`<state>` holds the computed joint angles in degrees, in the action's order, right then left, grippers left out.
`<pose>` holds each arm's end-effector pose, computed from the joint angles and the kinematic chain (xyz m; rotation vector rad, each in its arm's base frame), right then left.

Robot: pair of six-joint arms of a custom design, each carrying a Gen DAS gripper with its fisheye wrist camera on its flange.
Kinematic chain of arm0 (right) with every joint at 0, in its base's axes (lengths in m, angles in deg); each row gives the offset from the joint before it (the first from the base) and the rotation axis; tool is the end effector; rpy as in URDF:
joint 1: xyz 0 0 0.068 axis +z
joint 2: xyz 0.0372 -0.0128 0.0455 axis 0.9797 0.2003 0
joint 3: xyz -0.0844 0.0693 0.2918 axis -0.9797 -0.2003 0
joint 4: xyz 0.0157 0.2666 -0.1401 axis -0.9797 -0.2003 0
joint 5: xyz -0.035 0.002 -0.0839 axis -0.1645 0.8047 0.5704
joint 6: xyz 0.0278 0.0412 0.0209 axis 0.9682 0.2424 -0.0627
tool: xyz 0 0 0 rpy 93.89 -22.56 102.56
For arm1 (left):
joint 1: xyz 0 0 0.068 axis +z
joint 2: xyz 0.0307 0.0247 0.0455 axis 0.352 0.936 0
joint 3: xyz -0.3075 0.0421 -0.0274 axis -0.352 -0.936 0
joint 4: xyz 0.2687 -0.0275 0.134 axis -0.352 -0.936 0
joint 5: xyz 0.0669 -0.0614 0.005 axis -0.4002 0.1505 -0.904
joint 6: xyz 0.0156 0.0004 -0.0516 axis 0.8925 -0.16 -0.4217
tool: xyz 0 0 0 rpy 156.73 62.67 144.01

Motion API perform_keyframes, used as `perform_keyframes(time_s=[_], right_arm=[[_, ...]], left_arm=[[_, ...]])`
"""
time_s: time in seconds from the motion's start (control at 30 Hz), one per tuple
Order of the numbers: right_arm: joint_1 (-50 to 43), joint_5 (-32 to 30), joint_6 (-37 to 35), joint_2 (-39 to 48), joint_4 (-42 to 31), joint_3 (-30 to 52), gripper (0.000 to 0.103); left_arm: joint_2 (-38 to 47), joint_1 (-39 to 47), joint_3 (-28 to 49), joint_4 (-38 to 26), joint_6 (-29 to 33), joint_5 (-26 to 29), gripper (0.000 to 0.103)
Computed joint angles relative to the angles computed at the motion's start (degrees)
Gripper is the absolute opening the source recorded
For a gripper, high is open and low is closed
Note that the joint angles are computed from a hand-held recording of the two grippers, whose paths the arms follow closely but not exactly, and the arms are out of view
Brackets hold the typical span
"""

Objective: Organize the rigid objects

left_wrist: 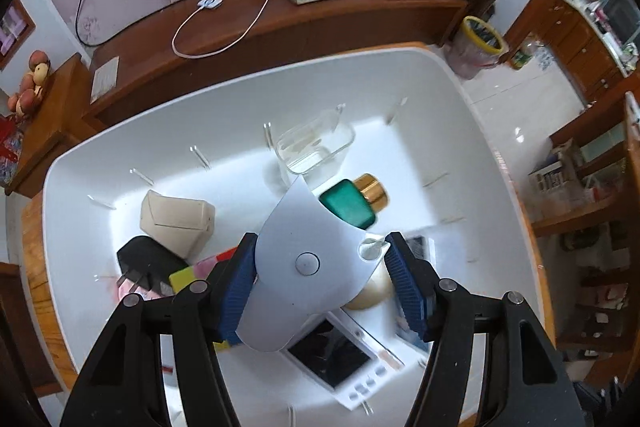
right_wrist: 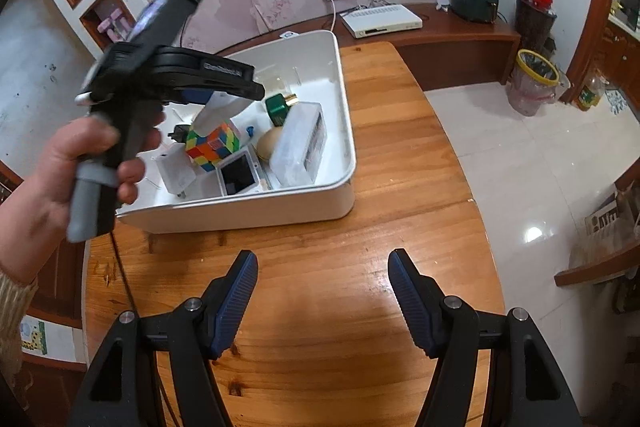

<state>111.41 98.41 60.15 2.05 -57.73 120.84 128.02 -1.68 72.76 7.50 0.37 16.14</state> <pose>0.2064 0.1245 0.1520 0.4124 2.6140 0.1749 0.4386 -0.1843 0.1259 0.7570 2.7536 -0.2199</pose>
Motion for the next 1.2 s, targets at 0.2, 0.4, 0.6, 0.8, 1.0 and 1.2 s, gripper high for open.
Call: perform_keyframes(time_s=[0.2,0.4,0.6,0.8,1.0,1.2], right_arm=[[-1.1,-0.65,0.73,-1.0,-0.09,-1.0,0.069],[-1.16,-1.08,-0.27,-0.85,0.3,-1.1,0.069],[-0.06,-1.05,-1.67,-1.3,-0.3,-0.31,0.069],[2.95,-0.05,-2.87,-2.71,-3.47,1.9,0.069],[8.42,2.68,-2.35,-4.94,-11.1,5.48,0.069],[15.49,6.57,4.22,-8.18,-22.66,10.17,0.069]], left_arm=[[0.77,0.76,1.59,-3.12,-3.79,2.63,0.078],[-4.57,1.17,-1.95,-2.54,-4.58,1.55,0.083],[-11.8,1.45,-7.18,-3.61,-4.87,0.54,0.082],[-23.04,2.53,-15.12,-3.86,-5.85,0.63,0.083],[-37.96,3.24,-23.36,-7.08,-6.73,-2.26,0.083],[-54.89,4.63,-29.87,-13.25,-7.38,-4.51,0.083]])
